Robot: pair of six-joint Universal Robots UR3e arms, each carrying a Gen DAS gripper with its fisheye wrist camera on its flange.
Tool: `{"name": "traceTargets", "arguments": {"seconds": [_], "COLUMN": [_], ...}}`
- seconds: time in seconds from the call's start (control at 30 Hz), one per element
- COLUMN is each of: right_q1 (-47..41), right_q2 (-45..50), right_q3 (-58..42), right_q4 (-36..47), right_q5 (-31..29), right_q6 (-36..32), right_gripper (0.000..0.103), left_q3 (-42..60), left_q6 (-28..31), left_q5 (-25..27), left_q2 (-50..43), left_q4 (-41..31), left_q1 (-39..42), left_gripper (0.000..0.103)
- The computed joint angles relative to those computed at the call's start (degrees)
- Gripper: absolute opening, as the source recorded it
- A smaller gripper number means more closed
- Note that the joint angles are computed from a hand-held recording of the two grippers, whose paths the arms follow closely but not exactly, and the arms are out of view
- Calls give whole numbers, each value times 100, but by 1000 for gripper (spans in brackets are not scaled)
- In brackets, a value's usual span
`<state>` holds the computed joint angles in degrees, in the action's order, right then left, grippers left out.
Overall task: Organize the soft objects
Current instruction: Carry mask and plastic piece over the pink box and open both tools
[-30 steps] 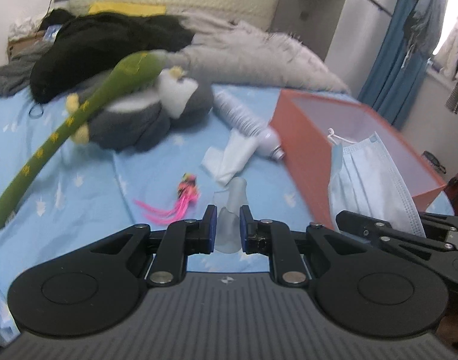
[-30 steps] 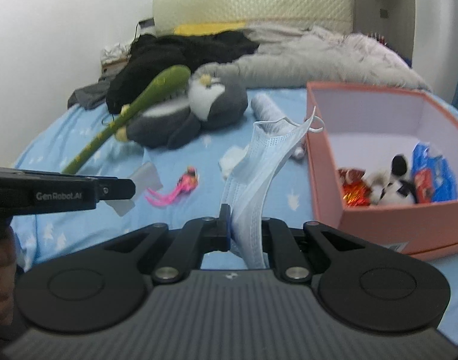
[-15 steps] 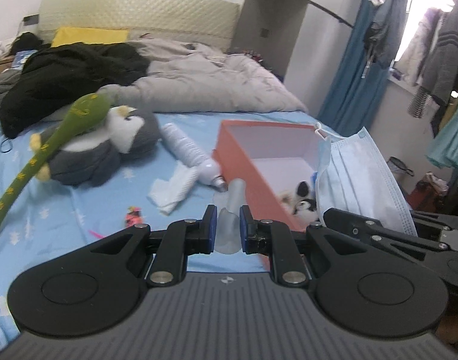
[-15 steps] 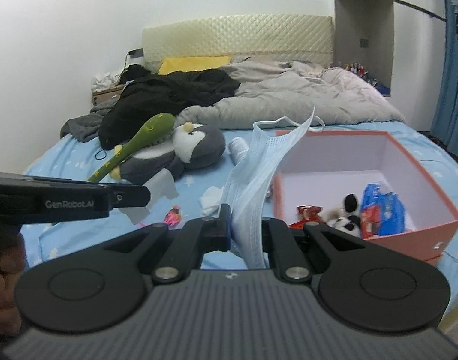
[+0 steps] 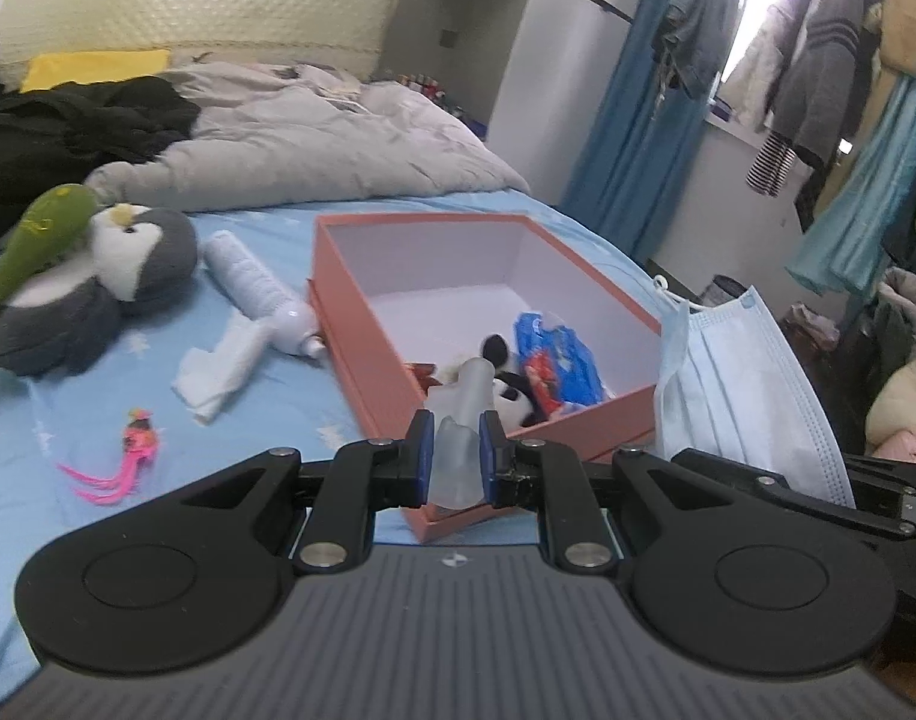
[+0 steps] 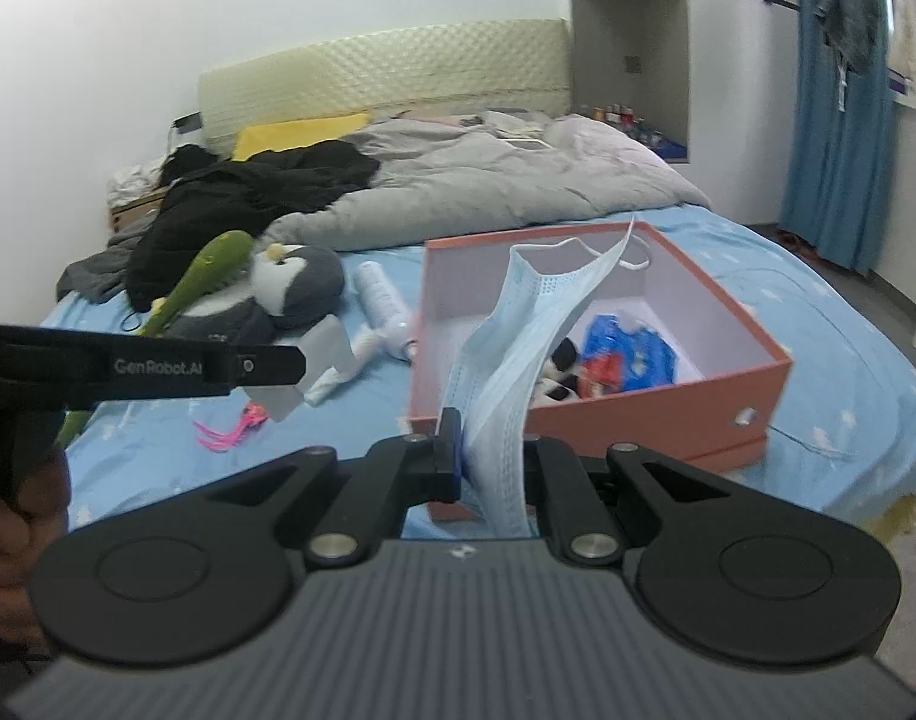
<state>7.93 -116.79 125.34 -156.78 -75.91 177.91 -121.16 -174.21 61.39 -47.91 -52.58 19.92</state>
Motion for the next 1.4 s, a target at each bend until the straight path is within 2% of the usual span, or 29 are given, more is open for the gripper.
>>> {"name": "traceTargets", "arguments": {"seconds": [0.1,0.23,0.4,0.53,0.63,0.9,1.0,1.1,1.23,1.27,1.3,1.37,1.4], "right_q1": [-298,-480,-625,-614,-723,-736,-774,-817,-836,-820,-812,-801,-795], "right_q2": [-55,417,1324,2247,2928,4560,4854,5007,5085,5091,5094,5077,5091], "right_q3": [81,-95,-914,-1976,-3007,-5417,-5817,-5970,-5972,-5958,-5944,-5894,-5911], "right_q4": [-51,-510,-889,-747,-117,1883,2453,2778,2943,2942,2943,2911,2899], "right_q5": [203,305,378,320,477,250,234,177,158,95,46,-39,-97], "right_q6": [-58,-159,-159,-238,-144,-389,-377,-320,-268,-295,-296,-305,-321], "right_gripper": [9,9,9,9,9,9,9,9,12,12,12,14,27], "left_q3": [213,789,1990,3295,4370,7132,8011,8716,8644,8665,8655,8579,8508], "left_q6": [-266,-392,-457,-476,-430,-402,-382,-338,-338,-350,-401,-559,-583], "left_q5": [305,671,745,801,931,1030,1194,1065,1155,1161,1177,1194,1200], "left_q2": [-735,-1842,-3217,-4257,-4987,-6692,-7287,-7750,-7835,-7858,-7873,-7852,-7814], "left_q4": [742,1654,1975,1512,993,-727,-1331,-2047,-2078,-2130,-2123,-2065,-2015], "left_q1": [-460,-917,-1201,-1394,-1547,-1790,-1892,-1859,-1900,-1900,-1897,-1873,-1866], "left_gripper": [19,19,19,19,19,19,19,19,20,23,35,44,48]}}
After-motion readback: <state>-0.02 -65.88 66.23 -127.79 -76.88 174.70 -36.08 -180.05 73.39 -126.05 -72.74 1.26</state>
